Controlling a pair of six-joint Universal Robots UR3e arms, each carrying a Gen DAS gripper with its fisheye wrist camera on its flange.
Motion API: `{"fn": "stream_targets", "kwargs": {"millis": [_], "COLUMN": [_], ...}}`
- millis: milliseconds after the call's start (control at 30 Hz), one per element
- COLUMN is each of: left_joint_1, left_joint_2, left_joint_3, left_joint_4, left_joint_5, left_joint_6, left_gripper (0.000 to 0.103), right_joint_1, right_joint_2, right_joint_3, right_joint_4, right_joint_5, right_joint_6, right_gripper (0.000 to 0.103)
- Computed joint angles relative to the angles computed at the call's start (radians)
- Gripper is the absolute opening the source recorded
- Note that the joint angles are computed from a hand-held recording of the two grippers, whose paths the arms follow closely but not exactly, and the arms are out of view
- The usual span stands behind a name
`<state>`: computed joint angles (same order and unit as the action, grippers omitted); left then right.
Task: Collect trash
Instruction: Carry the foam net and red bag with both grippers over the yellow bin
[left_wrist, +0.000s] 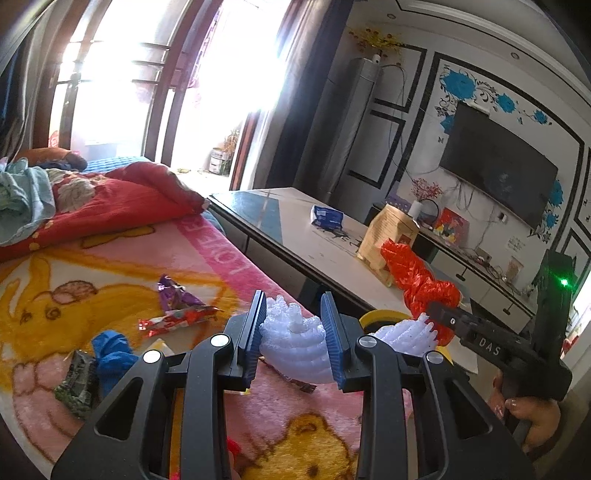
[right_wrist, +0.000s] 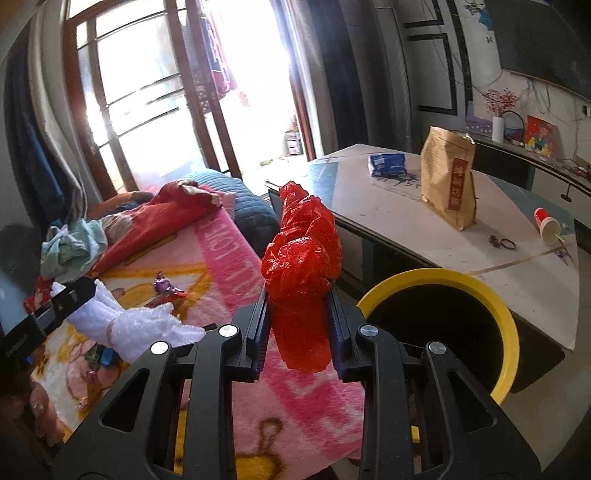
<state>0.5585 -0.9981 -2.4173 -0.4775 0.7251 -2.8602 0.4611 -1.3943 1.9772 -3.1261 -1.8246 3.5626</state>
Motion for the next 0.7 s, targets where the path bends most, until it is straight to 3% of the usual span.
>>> {"fn": "stream_targets", "kwargs": {"millis": [700], "left_joint_1": [-0.388], "left_joint_2": [-0.337], "left_joint_3": [0.109], "left_joint_4": [0.356], "left_joint_5": [0.226], "left_joint_6": [-0.16], "left_gripper": [0.029], "right_joint_1": [-0.178], "right_joint_2": [-0.164], "right_joint_3": [0.205], "right_joint_4": [-0.041], "right_joint_5": [0.03], "right_joint_6": [0.029], "right_gripper": [0.021]}}
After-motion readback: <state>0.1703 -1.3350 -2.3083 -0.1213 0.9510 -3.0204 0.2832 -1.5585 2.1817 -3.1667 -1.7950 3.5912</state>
